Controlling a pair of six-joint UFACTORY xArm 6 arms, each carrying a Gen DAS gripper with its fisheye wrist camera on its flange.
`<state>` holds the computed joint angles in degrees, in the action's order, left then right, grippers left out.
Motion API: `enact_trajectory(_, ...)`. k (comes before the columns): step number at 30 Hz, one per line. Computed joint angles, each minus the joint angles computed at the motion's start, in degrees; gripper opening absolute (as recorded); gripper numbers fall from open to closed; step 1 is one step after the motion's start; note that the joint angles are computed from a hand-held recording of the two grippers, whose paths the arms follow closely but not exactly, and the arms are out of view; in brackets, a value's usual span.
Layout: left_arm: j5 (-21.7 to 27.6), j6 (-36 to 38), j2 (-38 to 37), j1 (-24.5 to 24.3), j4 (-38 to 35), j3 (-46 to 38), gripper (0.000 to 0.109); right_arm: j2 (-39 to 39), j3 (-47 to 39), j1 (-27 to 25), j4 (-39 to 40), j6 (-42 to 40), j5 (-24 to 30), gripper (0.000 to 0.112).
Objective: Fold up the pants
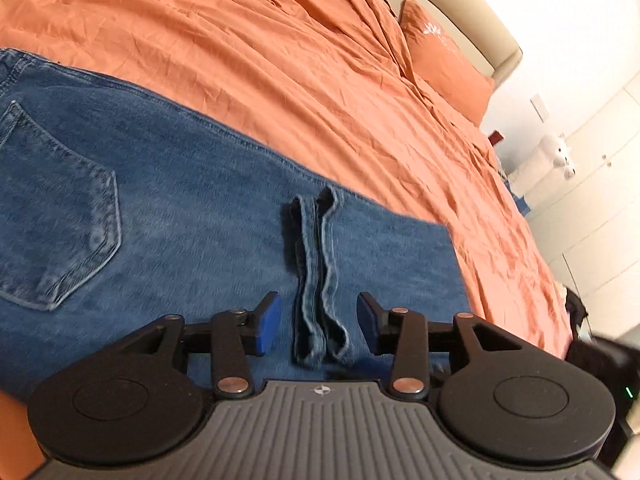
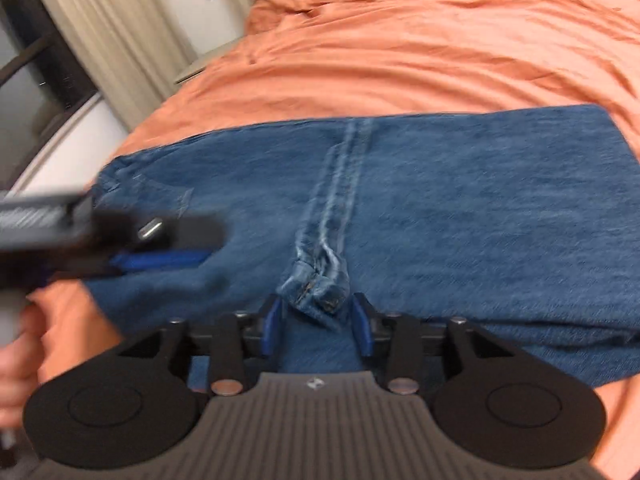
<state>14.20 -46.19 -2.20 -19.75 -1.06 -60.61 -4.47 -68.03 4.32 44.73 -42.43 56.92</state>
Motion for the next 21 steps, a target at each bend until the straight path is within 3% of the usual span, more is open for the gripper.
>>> enact_trajectory(2,-0.50,-4.17,1.36,0.51,3.67,-1.19,0.048,-0.53,-0.14,-1.17,2.23,-0.88,0.63,0.037)
enact_trajectory(5,-0.53,-13.94,3.17,1.46,13.10,-2.88,0.048,0.05,-0.91,-0.59,3.23,-0.38,-2.65,0.037)
enact_trajectory(11,2.55,-26.17,3.91,2.27,29.91,-4.36,0.048,6.68,-5.82,4.33,0.01,4.36,-8.77,0.036)
enact_trajectory(15,-1.28,-27.31,3.71,3.71,29.80,-2.40,0.048,9.74,-5.75,9.34,-11.28,11.31,-19.78,0.035)
enact_trajectory(18,-2.91,-25.07,4.86,4.11,28.06,-2.47,0.048,12.21,-7.23,9.58,-14.01,14.23,-20.08,0.027)
enact_trajectory(20,-3.27,-20.85,6.23,3.98,24.95,-3.39,0.048,12.34,-7.08,9.22,-13.30,12.99,-20.12,0.008)
enact_trajectory(21,-3.79,-18.43,6.94,3.89,22.77,-3.75,0.048,12.36,-7.37,8.68,-11.54,11.89,-19.27,0.008)
